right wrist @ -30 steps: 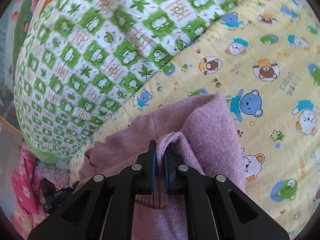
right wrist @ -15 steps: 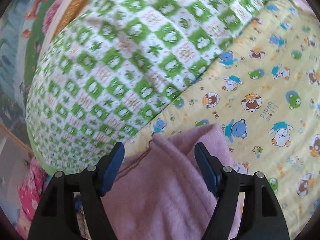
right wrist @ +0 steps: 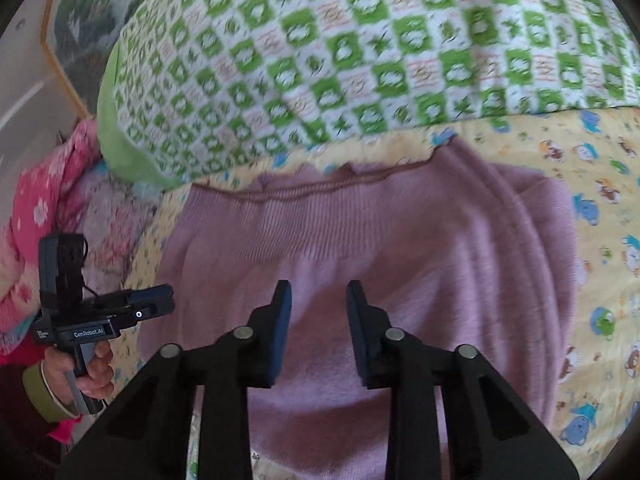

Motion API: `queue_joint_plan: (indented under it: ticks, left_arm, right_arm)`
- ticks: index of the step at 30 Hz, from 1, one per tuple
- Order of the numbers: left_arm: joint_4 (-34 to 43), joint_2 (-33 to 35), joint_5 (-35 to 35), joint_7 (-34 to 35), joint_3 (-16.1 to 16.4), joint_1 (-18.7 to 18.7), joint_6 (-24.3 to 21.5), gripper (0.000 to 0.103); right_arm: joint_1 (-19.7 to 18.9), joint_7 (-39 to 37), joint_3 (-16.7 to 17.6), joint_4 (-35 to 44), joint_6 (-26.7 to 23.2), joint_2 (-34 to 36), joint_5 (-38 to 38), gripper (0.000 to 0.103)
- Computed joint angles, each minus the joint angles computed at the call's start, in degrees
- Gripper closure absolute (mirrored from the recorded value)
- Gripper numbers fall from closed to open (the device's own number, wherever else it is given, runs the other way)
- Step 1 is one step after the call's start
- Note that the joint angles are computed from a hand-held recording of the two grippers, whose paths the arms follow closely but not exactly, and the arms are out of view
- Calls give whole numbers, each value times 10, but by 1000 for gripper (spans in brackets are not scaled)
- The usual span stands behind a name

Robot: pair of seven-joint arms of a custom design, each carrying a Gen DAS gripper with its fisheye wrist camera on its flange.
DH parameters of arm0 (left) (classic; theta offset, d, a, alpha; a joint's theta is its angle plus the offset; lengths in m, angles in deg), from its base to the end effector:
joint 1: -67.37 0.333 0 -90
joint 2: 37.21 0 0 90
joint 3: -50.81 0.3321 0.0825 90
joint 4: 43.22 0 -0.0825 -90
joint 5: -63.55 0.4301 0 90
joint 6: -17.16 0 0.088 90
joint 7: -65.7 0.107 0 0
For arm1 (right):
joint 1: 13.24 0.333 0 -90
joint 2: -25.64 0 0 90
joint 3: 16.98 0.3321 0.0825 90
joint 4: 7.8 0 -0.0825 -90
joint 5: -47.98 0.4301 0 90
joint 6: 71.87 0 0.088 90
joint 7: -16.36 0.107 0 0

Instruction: Fold small clothes

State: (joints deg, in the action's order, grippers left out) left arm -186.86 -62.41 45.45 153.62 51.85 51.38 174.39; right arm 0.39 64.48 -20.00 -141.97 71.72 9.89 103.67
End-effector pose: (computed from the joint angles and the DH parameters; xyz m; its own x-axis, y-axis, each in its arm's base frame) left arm 0.4723 -0.1128 0.5062 -0.0740 -0.9506 0.3015 -0.8105 -0.1188 -0.5735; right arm 0.5227 0.0907 0.4804 0.3557 -0.8046 -0.4755 -0.8215 -0.0265 -0.5696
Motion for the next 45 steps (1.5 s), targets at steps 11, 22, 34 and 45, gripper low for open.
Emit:
queue_joint_plan:
  ticks: [11, 22, 34, 45]
  left_arm:
    - [72, 118, 147, -95, -53, 104, 24, 62]
    - [139, 185, 283, -256, -57, 183, 36, 73]
    - [29, 48, 250, -280, -53, 155, 36, 64]
    - [-20, 17, 237, -302, -78, 110, -21, 60]
  right_arm:
    - [-30, 35, 21, 85, 52, 135, -126, 81]
    - [-79, 118, 29, 144, 106, 199, -40, 103]
    - [-50, 104, 11, 44, 108, 72, 14, 100]
    - [-58, 214, 21, -64, 96, 4, -187, 100]
